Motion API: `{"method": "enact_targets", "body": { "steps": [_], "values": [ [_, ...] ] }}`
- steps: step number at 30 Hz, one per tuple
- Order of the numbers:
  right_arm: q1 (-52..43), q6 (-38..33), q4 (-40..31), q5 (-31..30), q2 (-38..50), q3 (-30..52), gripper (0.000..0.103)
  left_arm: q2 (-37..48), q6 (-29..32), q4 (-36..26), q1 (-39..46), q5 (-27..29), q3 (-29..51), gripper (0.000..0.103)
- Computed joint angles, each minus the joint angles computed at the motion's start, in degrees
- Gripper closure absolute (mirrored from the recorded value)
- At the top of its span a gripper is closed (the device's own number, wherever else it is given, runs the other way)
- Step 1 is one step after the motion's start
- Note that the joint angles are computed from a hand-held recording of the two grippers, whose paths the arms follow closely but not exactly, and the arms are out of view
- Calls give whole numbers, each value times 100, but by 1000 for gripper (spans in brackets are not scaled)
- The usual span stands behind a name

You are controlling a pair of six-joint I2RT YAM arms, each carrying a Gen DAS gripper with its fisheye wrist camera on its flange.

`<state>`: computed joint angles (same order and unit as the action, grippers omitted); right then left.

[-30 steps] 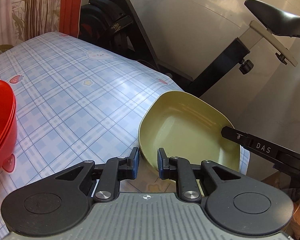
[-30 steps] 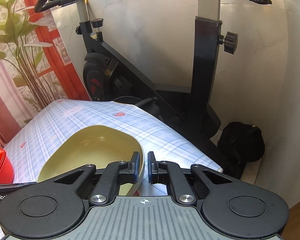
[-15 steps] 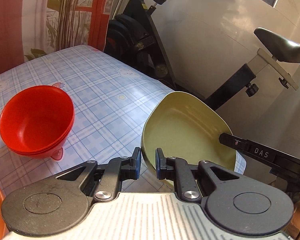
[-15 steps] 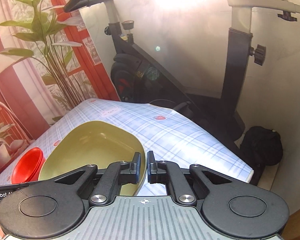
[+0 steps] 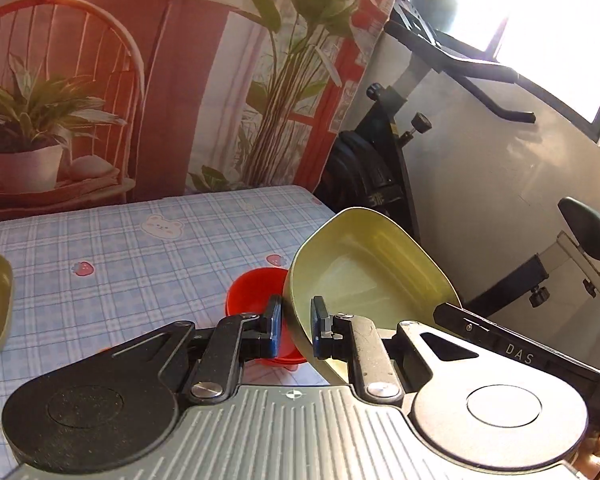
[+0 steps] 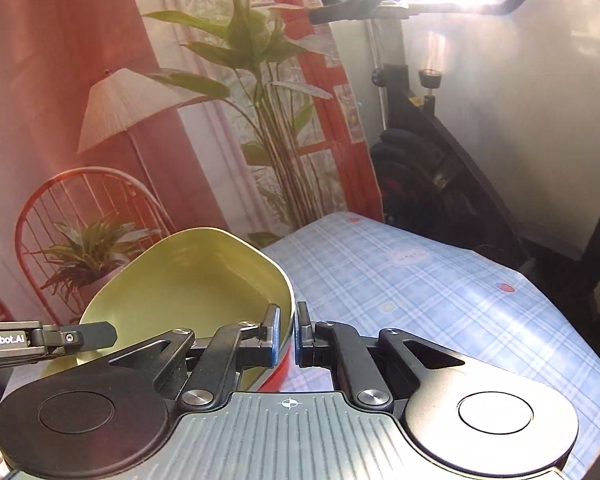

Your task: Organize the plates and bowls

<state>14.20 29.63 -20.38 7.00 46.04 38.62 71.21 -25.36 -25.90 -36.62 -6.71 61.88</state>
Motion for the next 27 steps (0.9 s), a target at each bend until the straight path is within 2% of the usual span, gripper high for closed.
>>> {"method": "enact_targets", "body": {
  "steps": [6, 13, 17, 19, 22, 27],
  "values": [
    [1323, 10, 286, 717, 1239, 1339, 96, -638, 506, -732, 756, -164, 536, 87],
    [2235, -9, 317, 1143, 2326, 2464, 95, -1194, 1066, -1400, 1926, 291, 824, 87],
    [2634, 157, 377, 1380, 2695, 2593, 96, -1375, 1156, -1608, 2673, 945, 566, 87],
    [2767, 325, 447, 1426, 2796, 2492, 96, -1570, 1400, -1615, 3215, 1439, 207, 87],
    [2945, 563, 446, 1562, 2913, 2296, 96, -1683, 1552, -1584, 3603, 1849, -238, 87],
    [3054, 945, 417, 1569, 2964, 1886, 96, -1874, 1565, -1358, 3697, 2018, -995, 87]
  ]
}}
